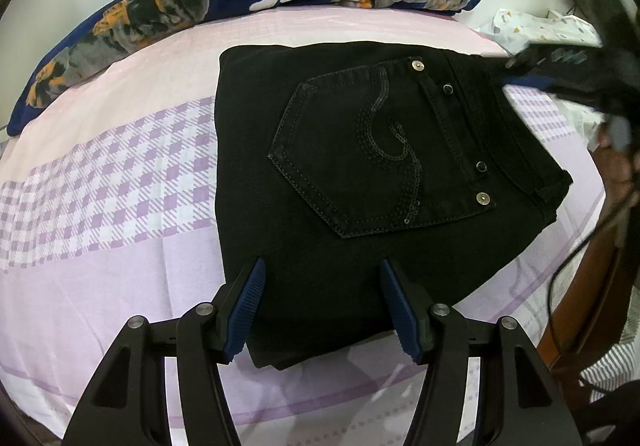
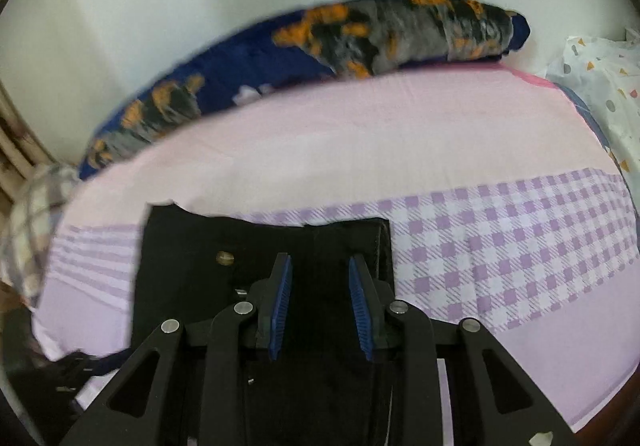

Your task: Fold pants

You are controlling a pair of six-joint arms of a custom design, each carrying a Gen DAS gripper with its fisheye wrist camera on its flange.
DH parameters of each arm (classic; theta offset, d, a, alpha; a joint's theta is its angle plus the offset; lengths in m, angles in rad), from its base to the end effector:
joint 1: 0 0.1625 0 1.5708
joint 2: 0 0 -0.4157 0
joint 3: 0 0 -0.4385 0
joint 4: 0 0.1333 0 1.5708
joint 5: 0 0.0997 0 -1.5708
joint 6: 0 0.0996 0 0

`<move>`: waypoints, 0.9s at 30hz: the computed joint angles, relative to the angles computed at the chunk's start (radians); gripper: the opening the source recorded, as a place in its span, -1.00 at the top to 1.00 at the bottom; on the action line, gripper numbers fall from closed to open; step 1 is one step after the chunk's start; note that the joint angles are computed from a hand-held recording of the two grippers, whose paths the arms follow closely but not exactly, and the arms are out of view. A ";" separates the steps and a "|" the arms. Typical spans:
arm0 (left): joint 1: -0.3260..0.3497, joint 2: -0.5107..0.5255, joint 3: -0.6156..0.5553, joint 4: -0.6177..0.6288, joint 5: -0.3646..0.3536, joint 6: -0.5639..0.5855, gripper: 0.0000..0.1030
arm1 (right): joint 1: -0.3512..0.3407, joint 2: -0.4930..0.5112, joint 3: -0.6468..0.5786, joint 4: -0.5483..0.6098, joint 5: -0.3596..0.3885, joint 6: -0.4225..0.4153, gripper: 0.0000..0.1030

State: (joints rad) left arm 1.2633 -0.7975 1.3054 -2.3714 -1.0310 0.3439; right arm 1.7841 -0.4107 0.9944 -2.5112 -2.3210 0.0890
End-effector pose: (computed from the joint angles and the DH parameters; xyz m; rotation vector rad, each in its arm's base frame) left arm -0.0644 -0.8122 0.1937 0.7243 2.4727 -0.3665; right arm 0.2472 -0.8324 0.0533 -0.0209 -2.3991 0.5684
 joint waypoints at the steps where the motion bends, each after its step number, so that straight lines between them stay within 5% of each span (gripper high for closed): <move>1: 0.001 0.000 -0.001 0.000 -0.001 0.002 -0.18 | -0.002 0.004 0.001 -0.002 -0.007 -0.006 0.48; 13: 0.002 0.007 -0.015 0.014 0.002 -0.001 -0.20 | 0.002 -0.073 0.156 -0.006 -0.021 0.047 0.47; 19: 0.004 0.009 -0.019 0.014 0.000 0.000 -0.21 | 0.009 -0.161 0.310 -0.042 0.005 0.131 0.21; 27: 0.007 -0.001 0.008 -0.030 -0.006 0.013 -0.24 | 0.001 -0.188 0.379 -0.130 0.038 0.168 0.17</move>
State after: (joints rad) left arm 1.2705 -0.7985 1.3134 -2.4017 -1.0367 0.3566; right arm 1.7853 -0.5988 1.3730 -2.6411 -2.2831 0.2567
